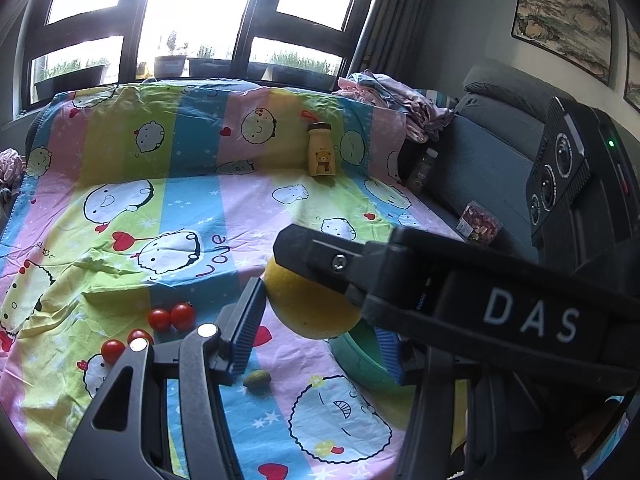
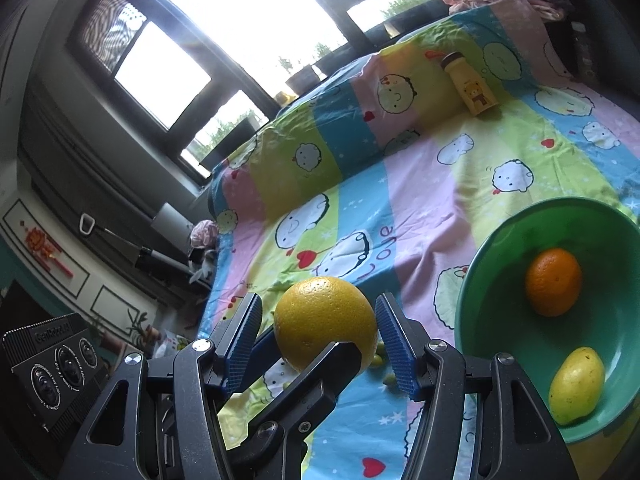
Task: Organize fruits
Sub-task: 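Carry the grapefruit with the right gripper over the green basin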
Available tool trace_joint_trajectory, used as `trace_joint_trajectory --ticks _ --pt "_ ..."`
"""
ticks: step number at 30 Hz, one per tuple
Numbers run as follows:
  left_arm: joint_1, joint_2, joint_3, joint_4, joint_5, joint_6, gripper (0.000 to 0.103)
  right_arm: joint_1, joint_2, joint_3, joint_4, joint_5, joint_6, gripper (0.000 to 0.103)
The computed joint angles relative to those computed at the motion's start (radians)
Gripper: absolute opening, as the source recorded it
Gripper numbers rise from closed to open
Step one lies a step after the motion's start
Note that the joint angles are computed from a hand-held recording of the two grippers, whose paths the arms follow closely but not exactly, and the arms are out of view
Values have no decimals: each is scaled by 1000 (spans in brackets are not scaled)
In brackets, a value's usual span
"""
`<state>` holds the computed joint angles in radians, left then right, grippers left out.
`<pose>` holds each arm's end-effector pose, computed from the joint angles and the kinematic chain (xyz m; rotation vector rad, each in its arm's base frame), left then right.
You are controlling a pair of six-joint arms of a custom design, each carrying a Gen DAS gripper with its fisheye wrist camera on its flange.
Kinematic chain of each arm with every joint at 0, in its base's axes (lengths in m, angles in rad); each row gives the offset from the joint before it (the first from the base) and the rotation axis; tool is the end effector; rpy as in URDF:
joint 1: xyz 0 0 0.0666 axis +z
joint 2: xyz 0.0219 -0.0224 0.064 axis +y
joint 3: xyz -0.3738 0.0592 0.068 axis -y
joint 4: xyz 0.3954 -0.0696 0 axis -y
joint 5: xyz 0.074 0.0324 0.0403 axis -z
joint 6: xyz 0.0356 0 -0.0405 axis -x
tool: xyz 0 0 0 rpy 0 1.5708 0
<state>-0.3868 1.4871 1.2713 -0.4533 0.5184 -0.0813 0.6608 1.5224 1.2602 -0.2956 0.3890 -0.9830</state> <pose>0.4811 -0.2154 0.3589 0.7922 2.0938 -0.7455 0.4382 0.3231 0.3480 0.5697 2.0587 0.5780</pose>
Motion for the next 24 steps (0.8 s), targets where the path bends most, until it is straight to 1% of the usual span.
trace_joint_trajectory --ticks 9,24 --pt "-17 6 10 -1 6 -17 52 3 -23 -25 7 28 -12 62" --pt "-39 20 29 -13 35 -45 52 1 -58 -58 -6 76 -49 62"
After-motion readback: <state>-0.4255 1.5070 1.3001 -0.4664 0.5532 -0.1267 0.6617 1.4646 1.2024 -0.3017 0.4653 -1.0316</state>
